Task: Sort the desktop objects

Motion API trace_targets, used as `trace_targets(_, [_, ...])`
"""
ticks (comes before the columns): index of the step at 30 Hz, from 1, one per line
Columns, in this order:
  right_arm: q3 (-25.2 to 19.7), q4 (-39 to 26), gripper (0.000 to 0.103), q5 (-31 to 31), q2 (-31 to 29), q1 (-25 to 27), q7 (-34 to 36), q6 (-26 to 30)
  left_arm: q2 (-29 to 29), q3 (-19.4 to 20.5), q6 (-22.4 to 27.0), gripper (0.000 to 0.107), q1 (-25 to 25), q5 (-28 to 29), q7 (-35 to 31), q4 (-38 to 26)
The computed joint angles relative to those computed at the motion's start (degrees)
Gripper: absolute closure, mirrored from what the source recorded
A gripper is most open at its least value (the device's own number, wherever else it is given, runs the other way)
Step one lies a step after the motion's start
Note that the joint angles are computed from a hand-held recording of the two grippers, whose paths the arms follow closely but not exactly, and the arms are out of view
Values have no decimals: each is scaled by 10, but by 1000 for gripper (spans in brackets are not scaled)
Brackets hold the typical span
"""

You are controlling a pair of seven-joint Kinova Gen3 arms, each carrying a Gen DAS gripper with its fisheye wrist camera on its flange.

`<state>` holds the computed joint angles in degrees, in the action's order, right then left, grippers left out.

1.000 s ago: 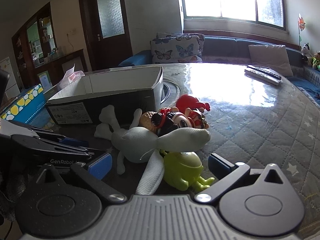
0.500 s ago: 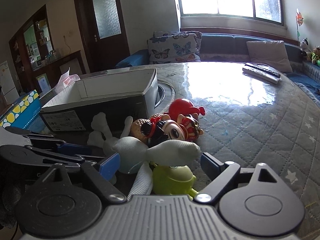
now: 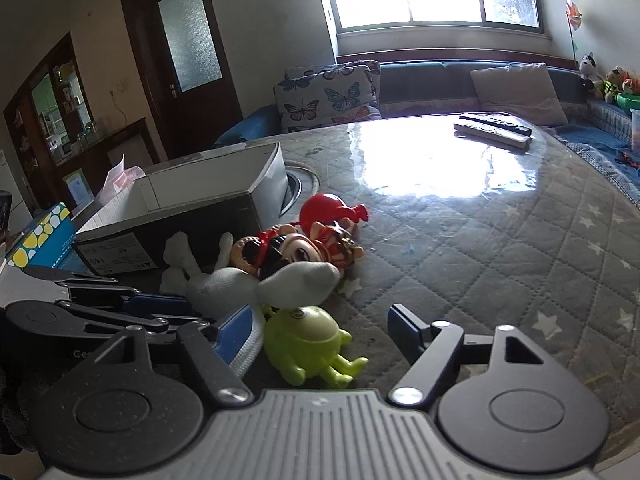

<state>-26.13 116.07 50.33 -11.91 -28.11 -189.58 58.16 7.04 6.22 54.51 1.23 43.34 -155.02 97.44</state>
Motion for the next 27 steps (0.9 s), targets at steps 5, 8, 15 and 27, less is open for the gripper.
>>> trace_targets(5, [3,7,30,-16,-8,0,14,-7,3,5,9,71,3,7,-21,5])
trace_targets(8, [2,8,31,-18,-10,4,22,-14,6,5,3,71,6,3,-19,2])
trace_targets(15, [9,-1,32,7,1,14,40,-48,10,-2,-17,71,-10,19,-3,-12])
trace_targets(27, [57,-26,52,9,35,22,110,-150,25,2,9,74,-41,73,-80,-12])
